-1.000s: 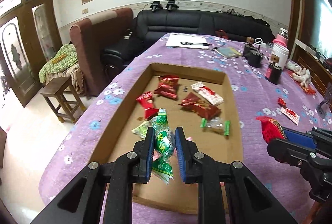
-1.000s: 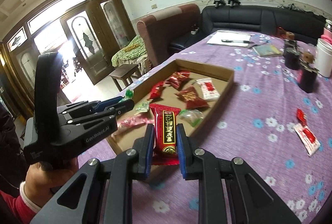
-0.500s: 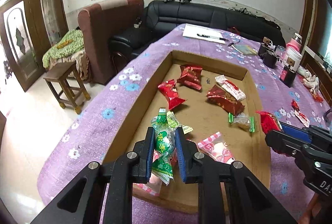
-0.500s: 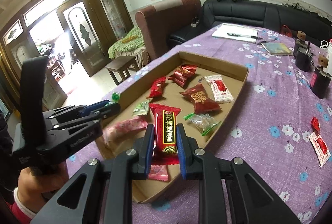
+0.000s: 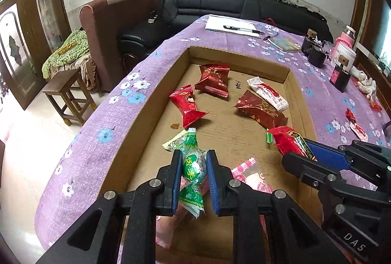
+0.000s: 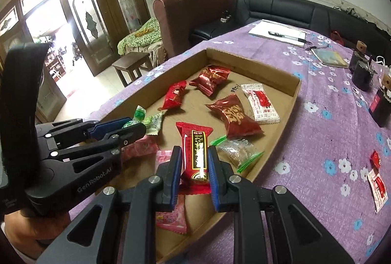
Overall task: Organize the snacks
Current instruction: 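Open both grippers to drop the candies into the box, then move both open grippers back toward the red candy and white-red packet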
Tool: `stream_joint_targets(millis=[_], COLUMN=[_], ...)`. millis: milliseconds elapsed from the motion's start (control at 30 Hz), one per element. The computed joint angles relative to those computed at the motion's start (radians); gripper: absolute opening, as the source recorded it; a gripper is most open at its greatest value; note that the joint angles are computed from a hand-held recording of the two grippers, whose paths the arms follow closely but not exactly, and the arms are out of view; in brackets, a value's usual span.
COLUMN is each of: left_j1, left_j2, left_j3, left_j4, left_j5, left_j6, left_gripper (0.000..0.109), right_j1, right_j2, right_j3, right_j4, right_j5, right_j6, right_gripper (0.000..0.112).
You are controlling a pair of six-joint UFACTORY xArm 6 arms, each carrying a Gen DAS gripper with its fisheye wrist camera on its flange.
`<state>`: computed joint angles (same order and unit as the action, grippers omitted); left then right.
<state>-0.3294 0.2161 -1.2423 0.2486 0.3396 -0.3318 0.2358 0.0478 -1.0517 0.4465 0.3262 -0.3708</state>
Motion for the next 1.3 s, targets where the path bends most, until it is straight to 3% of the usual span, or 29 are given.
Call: stream_joint_targets(millis=[200, 267, 333, 367, 400, 467, 1033, 1200, 1300], left_j1=[0.001, 0.001, 0.003, 0.004, 0.007, 0.01, -0.011, -0.04, -0.064], left_j2=[0.008, 0.011, 0.006, 0.001, -0.009, -0.023, -0.078, -0.085, -0.081], left_j3=[-0.01, -0.016, -0.013, -0.008, 0.004, 0.011, 0.04, 0.033, 0.024], left_j4=[0.064, 0.085, 0.119, 0.141, 0.178, 0.234, 0.306, 0.35, 0.358], left_j5=[0.015, 0.021, 0.022, 0.015, -0.002, -0.007, -0.007, -0.004, 0.004], left_j6=[-0.054, -0.077, -0.112, -0.132, -0.163, -0.21, -0.263, -0.287, -0.284], left_gripper=[0.021, 0.027, 0.057, 0.064, 0.07, 0.071, 0.071, 0.083, 0.083], right_j1=[-0.012, -0.013, -0.012, -0.012, -0.011, -0.009, -0.061, -0.098, -0.13], right_j2=[0.023, 0.024, 0.024, 0.025, 0.022, 0.014, -0.111, -0.152, -0.178], right_j3=[-0.014, -0.012, -0.012, -0.013, -0.01, -0.003, 0.11, 0.154, 0.186], right_j4=[0.003, 0.02, 0.02, 0.019, 0.016, 0.024, 0.098, 0.111, 0.125], right_j5=[0.017, 0.012, 0.006, 0.001, -0.008, -0.018, -0.059, -0.067, -0.066], right_j6=[0.003, -0.014, -0.018, -0.017, -0.015, -0.027, -0.075, -0.083, -0.091], right_gripper=[0.02, 0.021, 0.027, 0.038, 0.042, 0.042, 0.042, 0.042, 0.042])
